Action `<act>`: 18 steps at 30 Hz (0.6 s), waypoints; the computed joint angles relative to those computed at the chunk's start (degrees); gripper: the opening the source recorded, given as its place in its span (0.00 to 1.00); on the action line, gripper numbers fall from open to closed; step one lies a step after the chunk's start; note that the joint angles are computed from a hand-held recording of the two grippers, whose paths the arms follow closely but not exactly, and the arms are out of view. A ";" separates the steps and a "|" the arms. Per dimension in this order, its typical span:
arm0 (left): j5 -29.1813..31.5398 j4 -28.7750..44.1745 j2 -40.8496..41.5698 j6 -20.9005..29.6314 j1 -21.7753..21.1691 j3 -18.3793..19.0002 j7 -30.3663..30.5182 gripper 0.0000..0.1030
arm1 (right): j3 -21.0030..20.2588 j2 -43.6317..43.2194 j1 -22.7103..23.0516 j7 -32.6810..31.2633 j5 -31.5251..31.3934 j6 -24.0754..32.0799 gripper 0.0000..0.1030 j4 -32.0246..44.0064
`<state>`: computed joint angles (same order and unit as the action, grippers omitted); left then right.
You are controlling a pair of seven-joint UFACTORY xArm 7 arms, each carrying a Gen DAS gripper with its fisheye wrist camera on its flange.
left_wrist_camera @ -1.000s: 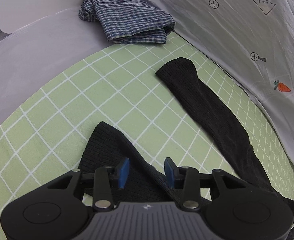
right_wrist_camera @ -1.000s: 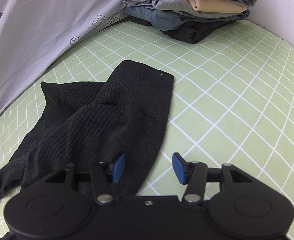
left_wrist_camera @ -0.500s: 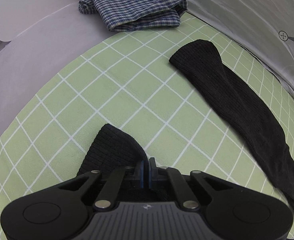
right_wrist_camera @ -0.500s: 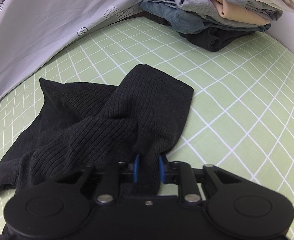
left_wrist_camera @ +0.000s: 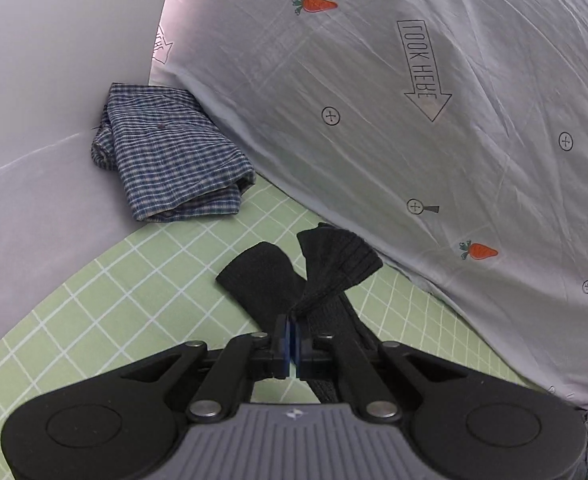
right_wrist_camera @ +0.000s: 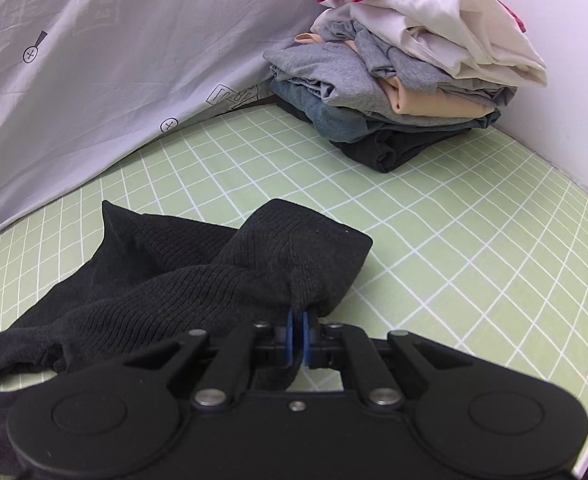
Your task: Fold clothes
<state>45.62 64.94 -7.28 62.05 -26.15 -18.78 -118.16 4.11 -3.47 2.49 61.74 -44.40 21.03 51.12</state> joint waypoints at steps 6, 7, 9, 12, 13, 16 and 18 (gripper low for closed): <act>-16.05 -9.60 -2.47 4.18 -3.76 -2.02 -0.85 0.02 | 0.53 -5.52 -0.10 -6.81 6.22 -0.13 0.05 -8.03; -18.62 -10.66 -2.27 4.06 -4.33 -2.26 -1.11 0.02 | 0.83 -6.33 -0.32 -7.83 7.02 -0.01 0.05 -8.93; -21.30 -11.66 -2.46 3.90 -5.29 -2.92 -2.80 0.02 | 1.29 -8.13 -0.78 -9.96 8.58 0.00 0.05 -10.64; -22.35 -11.91 -2.80 5.08 -6.33 -3.89 -4.42 0.02 | 1.64 -10.83 -1.31 -13.67 12.09 0.15 0.05 -12.73; -22.76 -12.09 -2.99 5.84 -6.68 -4.13 -4.85 0.02 | 1.85 -11.67 -1.51 -14.91 13.03 0.43 0.05 -13.34; -24.53 -13.21 -4.00 7.91 -7.71 -4.83 -6.84 0.03 | 1.98 -13.89 -1.66 -18.80 16.67 1.15 0.05 -15.36; -26.10 -14.30 -5.28 8.72 -8.04 -4.80 -7.27 0.03 | 0.69 -15.06 -0.38 -23.25 21.53 1.40 0.05 -16.71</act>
